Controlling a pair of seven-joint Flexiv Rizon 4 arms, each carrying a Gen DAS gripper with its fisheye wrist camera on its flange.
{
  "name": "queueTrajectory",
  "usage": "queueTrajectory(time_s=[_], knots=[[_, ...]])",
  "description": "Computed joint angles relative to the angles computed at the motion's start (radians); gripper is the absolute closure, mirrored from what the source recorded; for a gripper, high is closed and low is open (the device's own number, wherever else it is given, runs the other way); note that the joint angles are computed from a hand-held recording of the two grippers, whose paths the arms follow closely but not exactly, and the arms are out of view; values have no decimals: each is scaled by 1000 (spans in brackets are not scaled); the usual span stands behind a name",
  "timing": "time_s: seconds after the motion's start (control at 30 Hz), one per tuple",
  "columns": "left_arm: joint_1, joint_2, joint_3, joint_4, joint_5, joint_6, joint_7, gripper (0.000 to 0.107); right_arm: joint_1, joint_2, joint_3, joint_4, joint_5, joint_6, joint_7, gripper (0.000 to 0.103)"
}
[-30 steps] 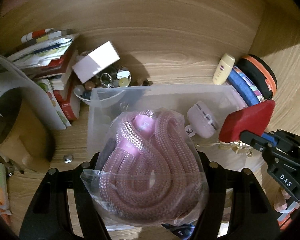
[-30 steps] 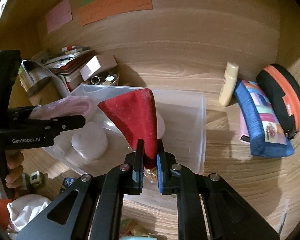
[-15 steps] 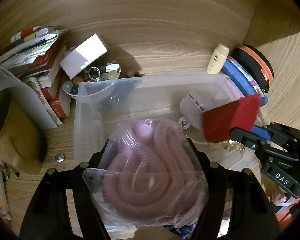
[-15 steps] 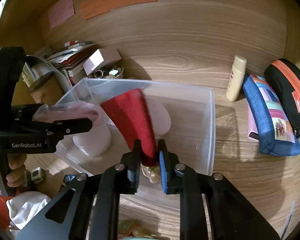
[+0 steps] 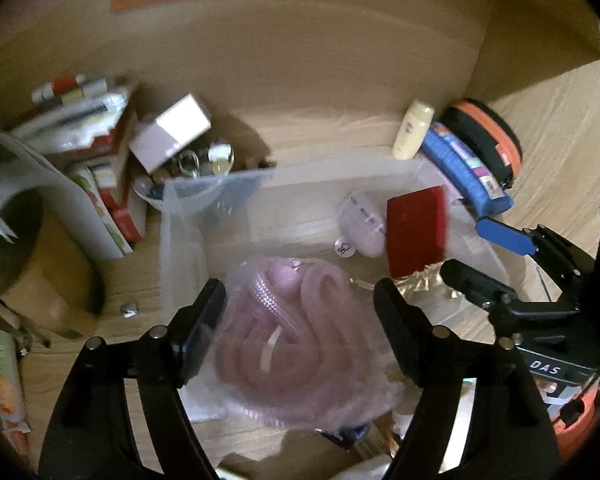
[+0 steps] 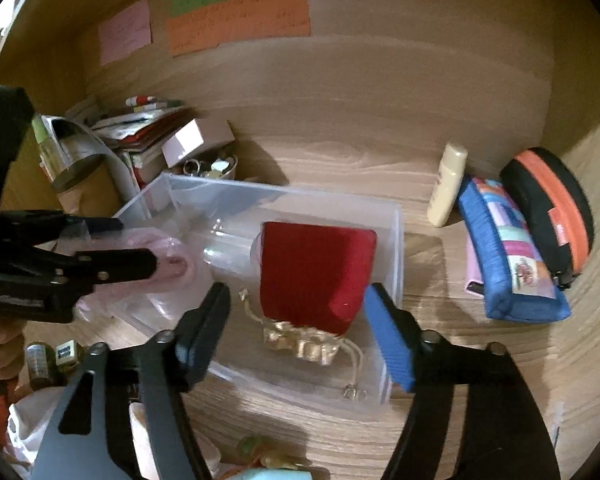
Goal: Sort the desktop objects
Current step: 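Lower the red ornament into the box with right tool while left tool drops the rope bag in, then grasp the white lidded tub with right tool while left tool grasps white drawstring bag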
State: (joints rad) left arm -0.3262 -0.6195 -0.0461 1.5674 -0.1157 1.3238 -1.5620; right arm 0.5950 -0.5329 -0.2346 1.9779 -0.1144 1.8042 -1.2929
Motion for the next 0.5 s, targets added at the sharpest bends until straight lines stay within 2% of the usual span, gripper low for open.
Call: queueTrajectory(time_s=[0.1,0.17,0.23,0.5], knots=[[-23,34,28,32,29,41,-19,19,67,22,-69,33,29,20,-6,25],[-40,54,48,52,50,66,-32,19,141,39,-141,63,63,33,-16,21],[-78,78,96,71,90,83,-67,19,207,52,-204,86,99,45,-32,20],[-161,163,207,151,226,134,-186,13,396,113,-361,170,212,65,-118,18]])
